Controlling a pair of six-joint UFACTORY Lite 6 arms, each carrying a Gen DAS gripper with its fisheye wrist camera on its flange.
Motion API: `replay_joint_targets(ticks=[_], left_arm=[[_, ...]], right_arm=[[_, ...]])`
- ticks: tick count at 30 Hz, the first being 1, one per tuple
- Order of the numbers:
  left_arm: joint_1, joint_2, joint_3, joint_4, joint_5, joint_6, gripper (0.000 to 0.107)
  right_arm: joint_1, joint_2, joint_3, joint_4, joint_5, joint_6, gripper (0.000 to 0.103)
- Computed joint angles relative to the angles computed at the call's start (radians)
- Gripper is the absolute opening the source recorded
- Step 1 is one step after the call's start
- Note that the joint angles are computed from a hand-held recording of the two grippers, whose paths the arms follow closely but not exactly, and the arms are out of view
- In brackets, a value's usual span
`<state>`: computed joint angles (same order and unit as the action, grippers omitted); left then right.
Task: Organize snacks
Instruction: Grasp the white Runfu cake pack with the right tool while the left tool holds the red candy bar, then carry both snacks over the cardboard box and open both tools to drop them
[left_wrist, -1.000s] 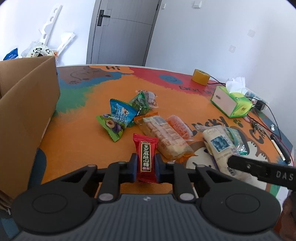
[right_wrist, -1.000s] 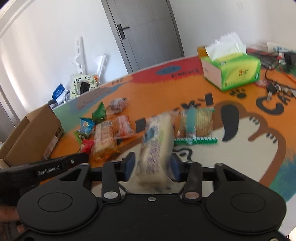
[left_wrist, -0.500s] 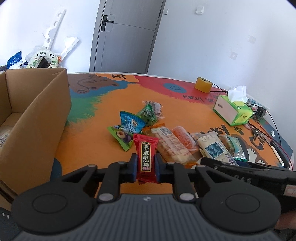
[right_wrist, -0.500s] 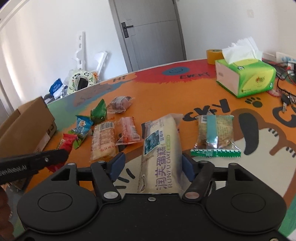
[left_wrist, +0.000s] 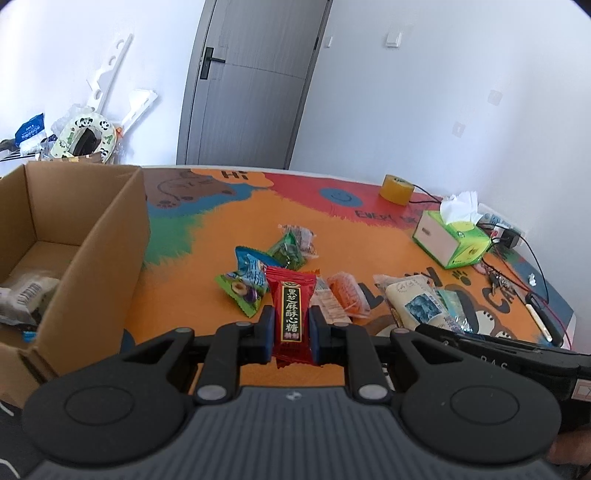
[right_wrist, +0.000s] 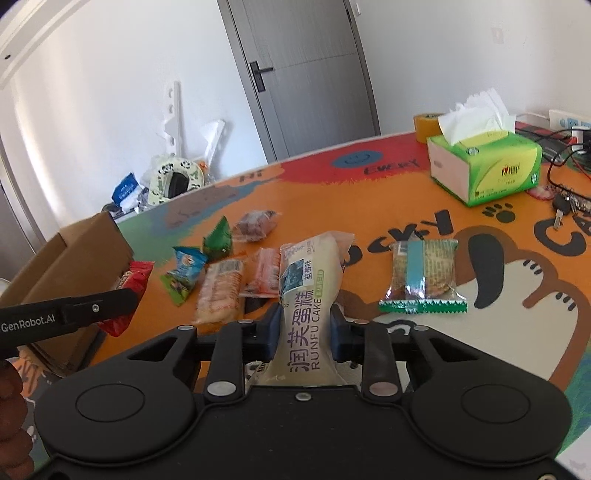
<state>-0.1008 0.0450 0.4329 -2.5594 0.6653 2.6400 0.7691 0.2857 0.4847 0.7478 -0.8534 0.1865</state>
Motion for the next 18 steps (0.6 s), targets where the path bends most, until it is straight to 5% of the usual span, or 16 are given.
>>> replay_joint_targets(ticks=[18], left_arm=[[0.274, -0.226, -0.026, 0.351, 0.042, -0.261, 0.018]], right_arm=[[0.109, -0.071, 0.181, 0.149, 0.025, -0.232, 0.027]])
